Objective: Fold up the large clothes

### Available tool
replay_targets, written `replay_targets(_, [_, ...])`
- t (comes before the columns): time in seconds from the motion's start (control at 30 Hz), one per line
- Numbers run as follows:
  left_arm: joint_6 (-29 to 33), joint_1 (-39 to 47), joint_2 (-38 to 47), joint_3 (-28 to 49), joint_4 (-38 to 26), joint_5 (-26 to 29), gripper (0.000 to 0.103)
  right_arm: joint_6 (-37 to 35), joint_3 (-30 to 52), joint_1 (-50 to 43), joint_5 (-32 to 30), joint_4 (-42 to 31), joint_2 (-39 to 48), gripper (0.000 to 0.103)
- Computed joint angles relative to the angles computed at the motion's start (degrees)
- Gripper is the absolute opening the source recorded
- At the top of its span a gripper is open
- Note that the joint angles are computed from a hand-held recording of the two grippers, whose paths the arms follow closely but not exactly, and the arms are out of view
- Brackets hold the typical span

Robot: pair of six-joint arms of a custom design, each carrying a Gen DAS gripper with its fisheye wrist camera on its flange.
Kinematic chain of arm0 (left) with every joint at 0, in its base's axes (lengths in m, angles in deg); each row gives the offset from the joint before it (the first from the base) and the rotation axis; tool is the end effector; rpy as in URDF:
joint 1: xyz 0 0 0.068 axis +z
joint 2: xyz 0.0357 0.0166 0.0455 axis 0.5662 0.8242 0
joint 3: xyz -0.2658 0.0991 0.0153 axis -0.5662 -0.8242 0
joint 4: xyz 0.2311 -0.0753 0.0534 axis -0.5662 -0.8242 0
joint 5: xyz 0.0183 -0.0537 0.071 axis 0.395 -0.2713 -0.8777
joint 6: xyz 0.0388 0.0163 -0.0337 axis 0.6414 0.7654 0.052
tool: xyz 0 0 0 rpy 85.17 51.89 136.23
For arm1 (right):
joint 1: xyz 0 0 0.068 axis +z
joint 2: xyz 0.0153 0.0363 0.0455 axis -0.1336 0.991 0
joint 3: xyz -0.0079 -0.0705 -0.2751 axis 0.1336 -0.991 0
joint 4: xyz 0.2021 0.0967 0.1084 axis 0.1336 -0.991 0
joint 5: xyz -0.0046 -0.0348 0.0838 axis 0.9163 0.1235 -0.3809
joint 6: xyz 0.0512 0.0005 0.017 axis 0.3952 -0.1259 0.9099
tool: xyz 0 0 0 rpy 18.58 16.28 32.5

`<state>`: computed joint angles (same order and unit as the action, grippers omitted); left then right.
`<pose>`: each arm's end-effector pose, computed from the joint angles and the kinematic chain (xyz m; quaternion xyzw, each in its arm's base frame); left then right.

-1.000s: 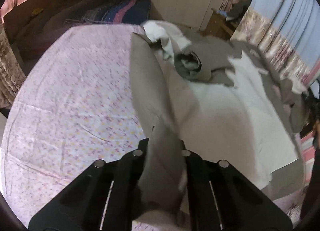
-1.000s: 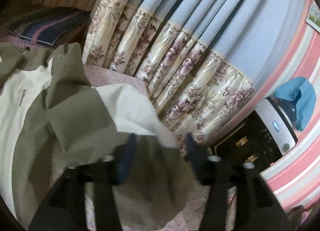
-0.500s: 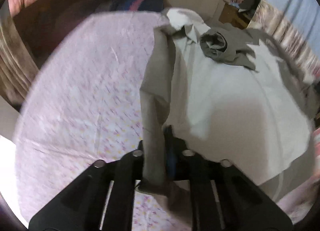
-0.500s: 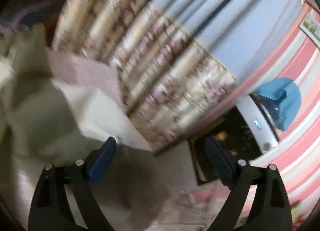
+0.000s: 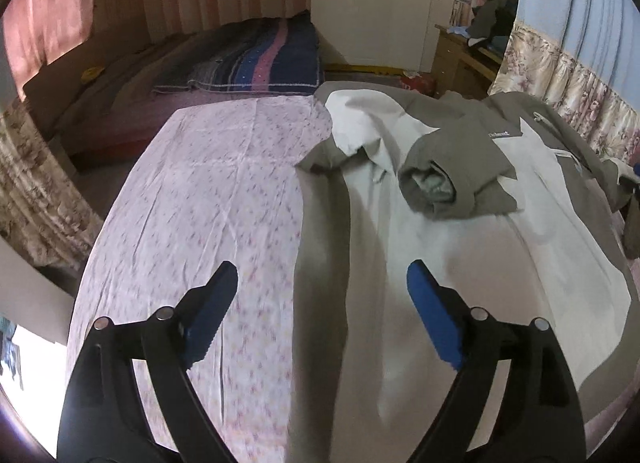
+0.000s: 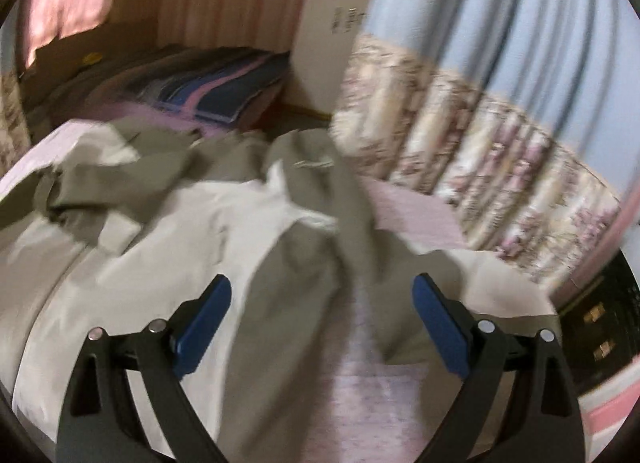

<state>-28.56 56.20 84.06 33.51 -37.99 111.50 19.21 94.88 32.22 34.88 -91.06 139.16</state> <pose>0.2375 0.0767 0.1515 0.1940 0.9194 -0.0755 0.3337 0.1074 0.0570 0.1699 0.1016 0.9035 -0.1628 0.3833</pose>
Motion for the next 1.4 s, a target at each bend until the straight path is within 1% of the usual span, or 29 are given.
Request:
replay_targets(0.03, [-0.66, -1.25, 1.28, 1.19, 0.38, -0.66, 0.086, 0.63, 0.37, 1.13, -0.41, 1.48, 2.93, 0.092])
replay_targets(0.07, [-1.15, -2.53, 2.62, 2.69, 0.42, -1.14, 0.086, -0.4, 0.77, 1.52, -1.3, 4.09, 5.57, 0.092])
replay_targets(0.13, [-1.86, -4.81, 4.71, 5.53, 0.46, -1.89, 0.086, -0.87, 2.25, 3.33, -1.51, 6.77, 9.64, 0.092])
replay_targets(0.3, [-4.04, -9.41, 9.19, 10.9, 2.19, -2.16, 0.086, -5.63, 8.81, 3.87, -3.68, 13.78, 21.6, 0.092])
replay_targets(0.43, [-5.35, -11.86, 12.46, 13.07, 6.23, -4.14, 0.087, -9.9, 14.24, 4.67, -8.7, 20.11, 28.06, 0.092])
replay_targets(0.5, [-5.35, -11.95, 14.55, 14.62, 6.41, -3.31, 0.086, -11.1, 17.7, 5.87, -9.61, 21.22, 31.75, 0.09])
replay_targets(0.57, [-5.3, -11.77, 16.9, 16.07, 6.94, -2.64, 0.086, -13.38, 22.35, 5.69, -12.18, 23.32, 37.87, 0.072])
replay_targets(0.63, [-4.74, -11.32, 19.83, 18.27, 6.6, -2.42, 0.086, -14.98, 25.6, 5.21, -15.22, 25.28, 42.28, 0.07])
replay_targets(0.7, [-5.07, -9.87, 22.88, 21.4, 5.05, -1.6, 0.085, -15.79, 28.88, 5.48, -17.97, 27.62, 46.33, 0.07])
replay_targets(0.77, [-5.95, -7.76, 25.72, 25.02, 2.64, -0.59, 0.084, -16.45, 32.45, 6.78, -19.44, 29.08, 49.67, 0.07])
replay_targets(0.83, [-6.39, -5.98, 27.27, 26.83, 1.97, 0.26, 0.084, -16.62, 36.62, 8.35, -19.18, 28.34, 52.71, 0.07])
replay_targets(0.9, [-6.13, -4.39, 28.48, 28.06, 2.07, 0.34, 0.084, -17.16, 41.71, 8.49, -20.77, 26.94, 56.8, 0.07])
replay_targets(0.93, [-6.08, -3.97, 28.93, 28.38, 2.47, -0.21, 0.084, -16.94, 44.12, 8.28, -21.64, 25.91, 58.88, 0.069])
replay_targets(0.97, [-6.04, -3.54, 29.51, 28.73, 2.89, -1.05, 0.084, -16.53, 46.19, 7.87, -22.58, 24.86, 60.77, 0.055])
replay_targets(1.03, [-6.18, -2.96, 30.55, 29.64, 2.74, -1.77, 0.084, -16.38, 49.15, 6.91, -23.65, 22.87, 63.86, 0.031])
replay_targets(1.13, [-5.9, -2.28, 31.03, 30.52, 1.32, -2.0, 0.084, -16.64, 50.04, 6.61, -22.1, 21.57, 65.04, 0.028])
replay_targets(1.17, [-5.62, -2.17, 30.65, 30.24, 1.28, -1.95, 0.084, -16.91, 49.17, 6.77, -20.68, 21.52, 63.86, 0.028])
replay_targets(1.23, [-5.03, -2.18, 29.38, 29.44, 1.31, -1.73, 0.084, -17.45, 47.37, 7.5, -16.34, 19.96, 60.71, 0.027])
replay_targets(1.27, [-4.95, -2.33, 28.79, 29.08, 1.23, -1.61, 0.084, -17.39, 45.75, 7.56, -13.77, 19.04, 58.02, 0.026])
replay_targets(1.33, [-5.29, -3.03, 28.03, 29.32, 0.09, -1.06, 0.084, -16.72, 40.36, 5.9, -11.1, 18.83, 50.88, 0.024])
replay_targets(1.37, [-5.56, -3.67, 27.52, 29.33, -0.48, -0.67, 0.084, -15.95, 37.9, 4.76, -9.73, 18.47, 47.63, 0.011])
replay_targets(1.4, [-5.76, -4.18, 27.12, 29.07, -0.46, -0.52, 0.084, -15.4, 36.26, 3.45, -8.75, 17.54, 45.11, 0.012])
